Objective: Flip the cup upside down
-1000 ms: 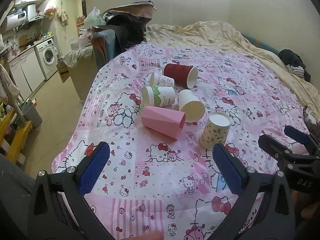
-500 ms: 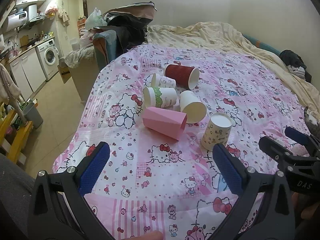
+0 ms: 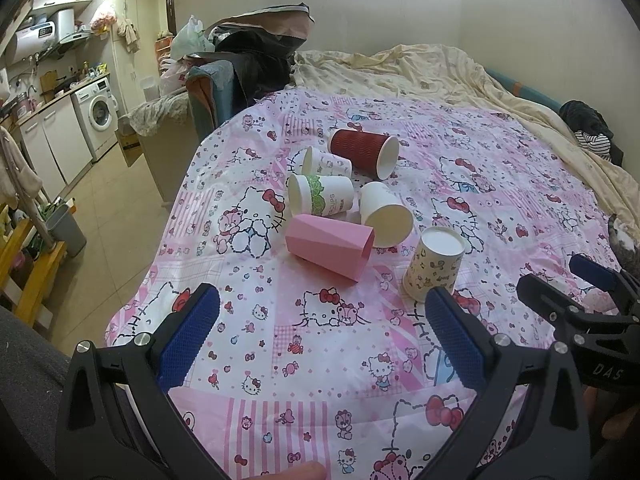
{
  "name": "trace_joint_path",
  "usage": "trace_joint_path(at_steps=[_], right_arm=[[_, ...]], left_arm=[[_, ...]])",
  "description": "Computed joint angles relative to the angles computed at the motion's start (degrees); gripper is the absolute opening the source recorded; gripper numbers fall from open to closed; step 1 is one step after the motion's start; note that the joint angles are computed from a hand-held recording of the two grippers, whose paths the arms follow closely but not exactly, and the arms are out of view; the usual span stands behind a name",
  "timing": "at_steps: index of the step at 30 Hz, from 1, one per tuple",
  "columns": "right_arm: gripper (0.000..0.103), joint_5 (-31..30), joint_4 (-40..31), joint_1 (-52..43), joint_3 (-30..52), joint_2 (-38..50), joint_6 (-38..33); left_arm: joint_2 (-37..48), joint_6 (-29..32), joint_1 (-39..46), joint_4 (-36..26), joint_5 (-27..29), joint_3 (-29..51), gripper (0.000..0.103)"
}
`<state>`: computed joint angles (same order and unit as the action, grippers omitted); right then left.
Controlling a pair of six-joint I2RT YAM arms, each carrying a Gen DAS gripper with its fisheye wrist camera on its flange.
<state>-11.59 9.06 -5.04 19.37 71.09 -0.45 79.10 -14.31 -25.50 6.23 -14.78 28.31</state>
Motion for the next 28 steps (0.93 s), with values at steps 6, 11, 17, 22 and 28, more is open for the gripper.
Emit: trace_joint_path(at_steps=[6, 11, 17, 22, 28], right_arm=[[0.103, 0.1, 0.1, 0.1, -0.1, -0.1, 0.0], [0.103, 0.1, 0.4, 0.2, -0.2, 0.0, -0.1], [0.103, 0.1, 0.4, 0.2, -0.3, 0.0, -0.1], [0.103, 0.2, 0.4, 0.3, -0.3, 0.0, 0.0], [0.103, 0.2, 0.3, 0.3, -0.3, -0.1, -0.1]], left_arm=[[-0.2, -0.1, 0.1, -0.4, 0.0, 0.0, 0.101], [-0.3, 0.0, 0.2, -0.4, 0.0, 0.0, 0.101], [-0.3, -0.1, 0.2, -0.5, 0.0, -0.1, 0.101], [0.2, -0.6, 0.6, -0.8, 0.9, 0.0, 0.101], [1.2, -1.1, 0.9, -0.1, 1.1, -0.1, 0.101]])
